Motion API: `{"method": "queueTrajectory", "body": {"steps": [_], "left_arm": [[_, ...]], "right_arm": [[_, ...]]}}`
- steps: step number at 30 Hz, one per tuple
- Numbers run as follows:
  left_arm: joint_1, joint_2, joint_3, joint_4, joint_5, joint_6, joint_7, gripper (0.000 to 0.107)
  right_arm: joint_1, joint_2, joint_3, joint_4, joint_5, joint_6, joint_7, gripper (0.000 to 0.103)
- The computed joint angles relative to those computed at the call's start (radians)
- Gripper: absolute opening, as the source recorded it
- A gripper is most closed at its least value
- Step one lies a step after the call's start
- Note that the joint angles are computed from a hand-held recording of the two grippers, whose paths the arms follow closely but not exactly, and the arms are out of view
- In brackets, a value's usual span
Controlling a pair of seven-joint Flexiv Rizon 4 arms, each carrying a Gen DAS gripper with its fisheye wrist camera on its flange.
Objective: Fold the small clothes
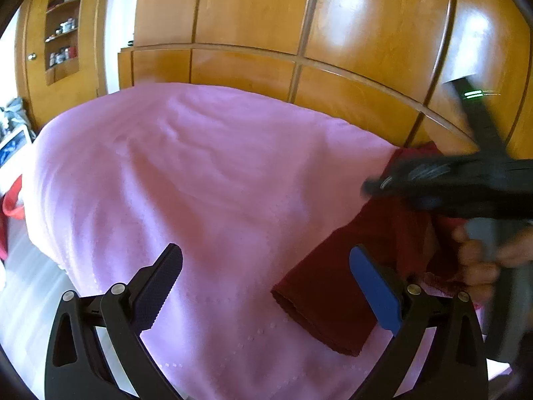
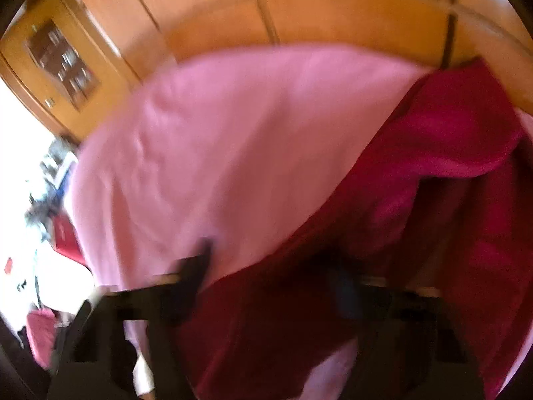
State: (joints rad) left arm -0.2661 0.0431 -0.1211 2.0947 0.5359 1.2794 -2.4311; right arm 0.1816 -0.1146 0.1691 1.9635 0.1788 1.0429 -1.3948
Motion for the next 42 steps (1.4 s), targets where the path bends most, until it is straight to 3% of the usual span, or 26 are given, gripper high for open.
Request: {"method": "queueTrajectory", "body": {"steps": [2, 5, 7, 8, 11, 13, 18, 19, 21, 22, 23, 25, 26, 28, 31, 34, 36, 38, 41, 42], "left_arm": [[0.0, -0.004, 0.001, 0.001, -0.003, 0.008, 0.01, 0.099], [0.003, -0.01, 0.004, 0.001, 0.006, 0.015, 0.008, 0.099], [0.002, -0.016, 0.009, 0.008, -0.013, 0.02, 0.023, 0.099], [0.002, -0.019, 0.011, 0.009, -0.016, 0.02, 0.023, 0.099], [-0.002, -0.028, 0.014, 0.006, -0.028, 0.013, 0.036, 0.099], [-0.006, -0.034, 0.015, 0.004, -0.03, 0.003, 0.043, 0.099], [-0.025, -0.049, 0.014, -0.011, -0.029, -0.039, 0.077, 0.099], [-0.03, -0.049, 0.014, -0.012, -0.02, -0.047, 0.078, 0.099], [-0.037, -0.05, 0.015, -0.016, -0.018, -0.061, 0.085, 0.099], [-0.04, -0.051, 0.014, -0.021, -0.016, -0.073, 0.087, 0.099], [-0.042, -0.052, 0.014, -0.024, -0.015, -0.079, 0.089, 0.099], [-0.048, -0.054, 0.013, -0.038, -0.002, -0.094, 0.089, 0.099], [-0.05, -0.056, 0.012, -0.045, 0.011, -0.102, 0.086, 0.099], [-0.056, -0.061, 0.009, -0.062, 0.033, -0.123, 0.085, 0.099], [-0.065, -0.084, 0.01, -0.078, 0.029, -0.13, 0.099, 0.099], [-0.078, -0.103, 0.013, -0.079, 0.006, -0.112, 0.151, 0.099], [-0.087, -0.117, 0.013, -0.076, -0.022, -0.084, 0.205, 0.099], [-0.1, -0.133, 0.011, -0.076, -0.03, -0.06, 0.27, 0.099], [-0.138, -0.158, 0.022, -0.11, 0.033, -0.097, 0.272, 0.099], [-0.15, -0.167, 0.027, -0.121, 0.059, -0.106, 0.262, 0.097]], "right_arm": [[-0.003, 0.023, -0.005, 0.016, 0.03, 0.044, -0.018, 0.007], [0.137, 0.147, -0.168, 0.093, 0.064, 0.154, -0.078, 0.006], [0.174, 0.245, -0.248, 0.147, 0.046, 0.227, -0.099, 0.006], [0.166, 0.29, -0.28, 0.184, -0.027, 0.28, -0.057, 0.006], [-0.001, 0.333, -0.264, 0.249, -0.273, 0.378, 0.132, 0.006], [-0.14, 0.353, -0.294, 0.286, -0.506, 0.412, 0.309, 0.006], [-0.485, 0.283, -0.348, 0.262, -1.088, 0.41, 0.732, 0.006], [-0.523, 0.257, -0.349, 0.241, -1.132, 0.39, 0.778, 0.006], [-0.519, 0.2, -0.398, 0.193, -1.122, 0.312, 0.8, 0.007], [-0.477, 0.174, -0.442, 0.18, -1.094, 0.284, 0.805, 0.008], [-0.45, 0.152, -0.468, 0.163, -1.013, 0.267, 0.756, 0.016], [-0.464, 0.118, -0.467, 0.149, -0.881, 0.278, 0.687, 0.061], [-0.473, 0.119, -0.48, 0.169, -0.905, 0.315, 0.736, 0.086], [-0.413, 0.147, -0.491, 0.196, -0.815, 0.306, 0.679, 0.087], [-0.204, 0.242, -0.56, 0.232, -0.347, 0.264, 0.273, 0.087], [-0.031, 0.387, -0.572, 0.223, 0.134, 0.048, -0.151, 0.087], [0.003, 0.442, -0.551, 0.212, 0.318, -0.106, -0.284, 0.087], [0.094, 0.5, -0.579, 0.234, 0.414, -0.203, -0.329, 0.086], [0.13, 0.482, -0.561, 0.219, 0.577, -0.323, -0.378, 0.085], [0.142, 0.46, -0.531, 0.217, 0.594, -0.312, -0.371, 0.082]]}}
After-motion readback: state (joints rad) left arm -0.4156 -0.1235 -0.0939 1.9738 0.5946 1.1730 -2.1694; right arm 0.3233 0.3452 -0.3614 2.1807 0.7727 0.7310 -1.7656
